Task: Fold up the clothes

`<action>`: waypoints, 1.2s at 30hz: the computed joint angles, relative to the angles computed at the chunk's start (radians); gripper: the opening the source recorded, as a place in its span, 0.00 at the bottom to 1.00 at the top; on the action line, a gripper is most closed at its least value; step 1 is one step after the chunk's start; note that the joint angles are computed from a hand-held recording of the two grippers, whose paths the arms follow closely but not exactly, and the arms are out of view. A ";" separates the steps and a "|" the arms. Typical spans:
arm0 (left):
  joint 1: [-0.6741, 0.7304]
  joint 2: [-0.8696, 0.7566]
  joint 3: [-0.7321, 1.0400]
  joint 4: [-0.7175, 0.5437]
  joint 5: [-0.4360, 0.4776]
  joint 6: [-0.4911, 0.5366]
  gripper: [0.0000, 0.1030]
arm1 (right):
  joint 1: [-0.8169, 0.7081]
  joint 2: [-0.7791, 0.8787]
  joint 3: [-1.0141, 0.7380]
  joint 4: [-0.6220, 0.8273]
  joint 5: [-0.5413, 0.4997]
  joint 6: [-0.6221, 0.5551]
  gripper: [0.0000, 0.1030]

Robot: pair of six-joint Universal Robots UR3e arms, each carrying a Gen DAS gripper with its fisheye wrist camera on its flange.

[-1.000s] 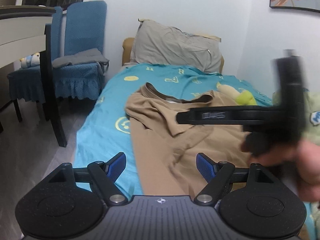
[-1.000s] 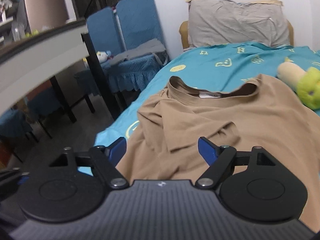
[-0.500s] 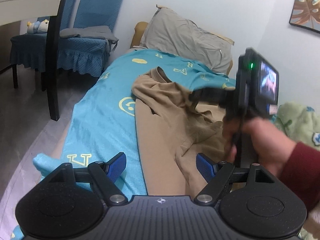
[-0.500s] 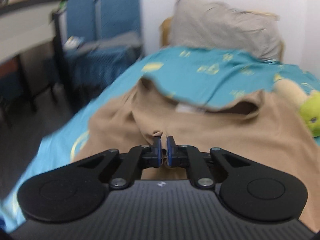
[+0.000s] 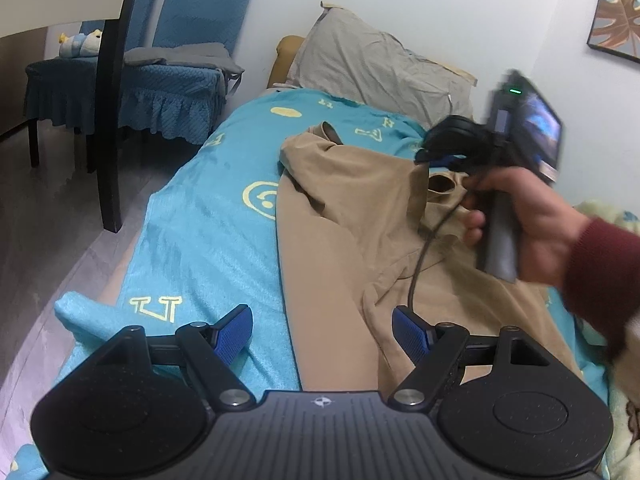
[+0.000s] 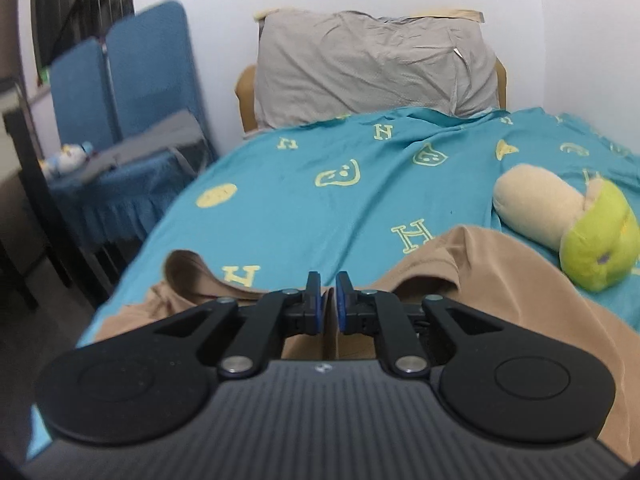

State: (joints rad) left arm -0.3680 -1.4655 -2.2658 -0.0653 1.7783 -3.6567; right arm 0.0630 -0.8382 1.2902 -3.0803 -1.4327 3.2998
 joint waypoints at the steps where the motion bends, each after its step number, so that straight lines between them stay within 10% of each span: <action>1: 0.001 0.001 0.001 -0.003 0.000 -0.004 0.77 | -0.019 -0.039 0.073 -0.033 0.032 0.029 0.39; 4: -0.001 0.009 0.003 -0.015 0.008 -0.010 0.77 | -0.072 -0.148 0.284 -0.131 0.132 0.124 0.86; 15: -0.022 0.053 0.006 -0.071 0.056 -0.042 0.77 | -0.129 -0.295 0.649 -0.218 0.296 0.390 0.87; 18: -0.018 0.057 0.001 -0.075 0.060 -0.047 0.77 | -0.099 -0.233 0.609 -0.270 0.264 0.381 0.70; 21: 0.001 0.065 -0.010 -0.069 0.044 -0.058 0.77 | -0.081 -0.218 0.548 -0.216 0.234 0.353 0.12; 22: 0.007 0.069 -0.016 -0.062 0.037 -0.060 0.77 | -0.072 -0.228 0.550 -0.225 0.205 0.348 0.08; 28: 0.040 0.095 -0.043 -0.037 -0.010 -0.082 0.77 | -0.089 -0.326 0.710 -0.410 0.056 0.442 0.05; 36: 0.002 0.093 -0.026 -0.060 0.023 -0.071 0.77 | -0.159 -0.377 0.747 -0.258 0.057 0.357 0.08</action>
